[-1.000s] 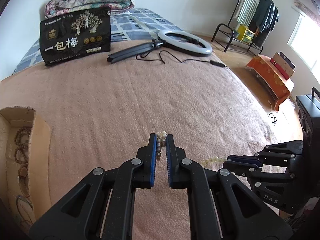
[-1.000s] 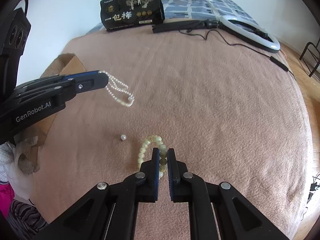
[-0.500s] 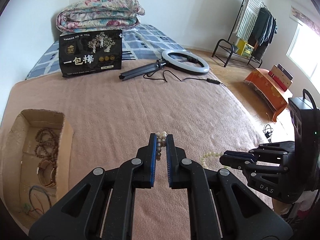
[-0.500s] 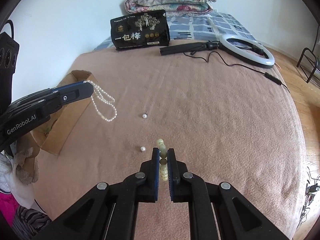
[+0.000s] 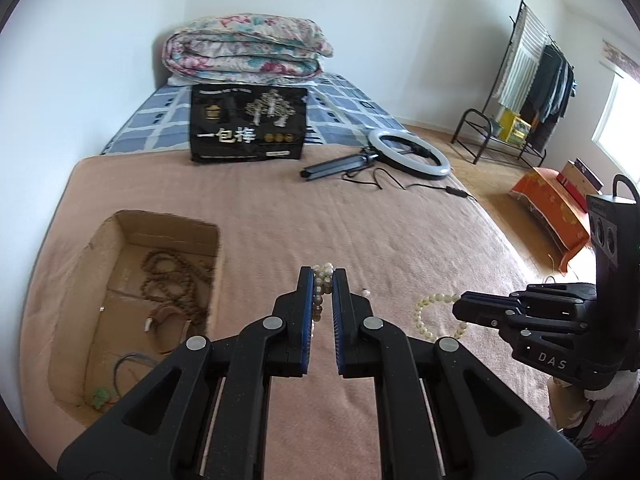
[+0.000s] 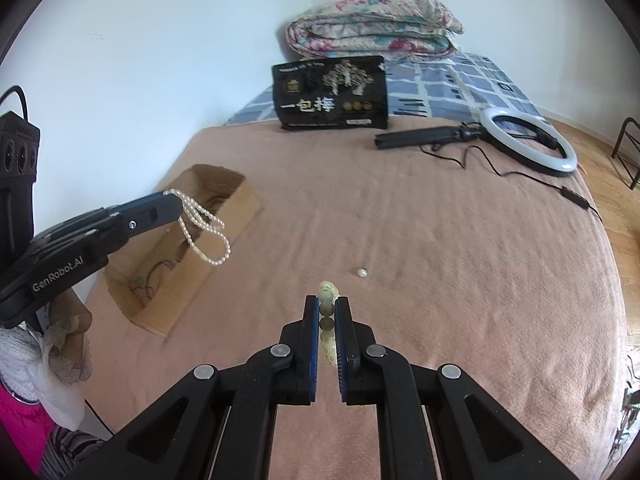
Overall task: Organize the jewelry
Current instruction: 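Lift the pearl strand and cream bracelet and carry both over the box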
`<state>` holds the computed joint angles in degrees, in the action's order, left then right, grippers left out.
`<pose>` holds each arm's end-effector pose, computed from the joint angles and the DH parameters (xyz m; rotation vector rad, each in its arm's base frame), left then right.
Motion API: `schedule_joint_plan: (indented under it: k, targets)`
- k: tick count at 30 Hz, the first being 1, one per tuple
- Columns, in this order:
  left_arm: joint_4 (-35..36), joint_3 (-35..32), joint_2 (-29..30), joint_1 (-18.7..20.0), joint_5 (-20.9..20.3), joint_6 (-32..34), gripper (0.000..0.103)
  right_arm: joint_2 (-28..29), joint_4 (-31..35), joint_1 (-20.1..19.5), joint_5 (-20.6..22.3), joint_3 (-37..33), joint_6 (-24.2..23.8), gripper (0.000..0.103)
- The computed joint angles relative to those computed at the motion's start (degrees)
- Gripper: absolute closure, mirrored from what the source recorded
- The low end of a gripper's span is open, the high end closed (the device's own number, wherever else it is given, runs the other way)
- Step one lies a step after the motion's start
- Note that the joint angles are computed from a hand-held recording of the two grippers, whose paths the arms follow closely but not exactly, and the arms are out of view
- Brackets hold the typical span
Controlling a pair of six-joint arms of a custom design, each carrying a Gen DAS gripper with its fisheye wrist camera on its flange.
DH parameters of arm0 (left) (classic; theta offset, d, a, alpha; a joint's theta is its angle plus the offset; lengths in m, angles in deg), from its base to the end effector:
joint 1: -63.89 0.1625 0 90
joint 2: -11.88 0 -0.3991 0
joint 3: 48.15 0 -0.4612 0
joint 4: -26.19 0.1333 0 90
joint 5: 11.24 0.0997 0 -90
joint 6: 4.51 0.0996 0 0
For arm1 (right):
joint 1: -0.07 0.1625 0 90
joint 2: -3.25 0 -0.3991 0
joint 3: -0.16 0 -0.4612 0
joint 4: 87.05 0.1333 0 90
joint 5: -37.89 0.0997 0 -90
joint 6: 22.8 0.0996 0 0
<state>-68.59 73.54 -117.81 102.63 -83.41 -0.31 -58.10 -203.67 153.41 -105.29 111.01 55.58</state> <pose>-0.1471 -0.3280 0.4634 1.3073 2.5967 -0.4805 0.5241 -0.2032 0.0683 -0.0704 -2.3242 0.9405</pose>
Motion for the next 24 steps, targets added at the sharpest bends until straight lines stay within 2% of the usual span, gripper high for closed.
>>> schedule_joint_plan:
  k: [15, 24]
  targets:
    - [-3.46, -7.25, 2.37, 10.92, 3.15, 6.27, 0.096, 12.56, -18.1, -1.9, 1.86, -9.12, -18.8, 0.098]
    - [-4.58, -9.73, 3.99, 16.24, 4.22, 9.02, 0.096, 18.24, -24.31, -3.23, 3.6, -14.11, -26.33, 0.098]
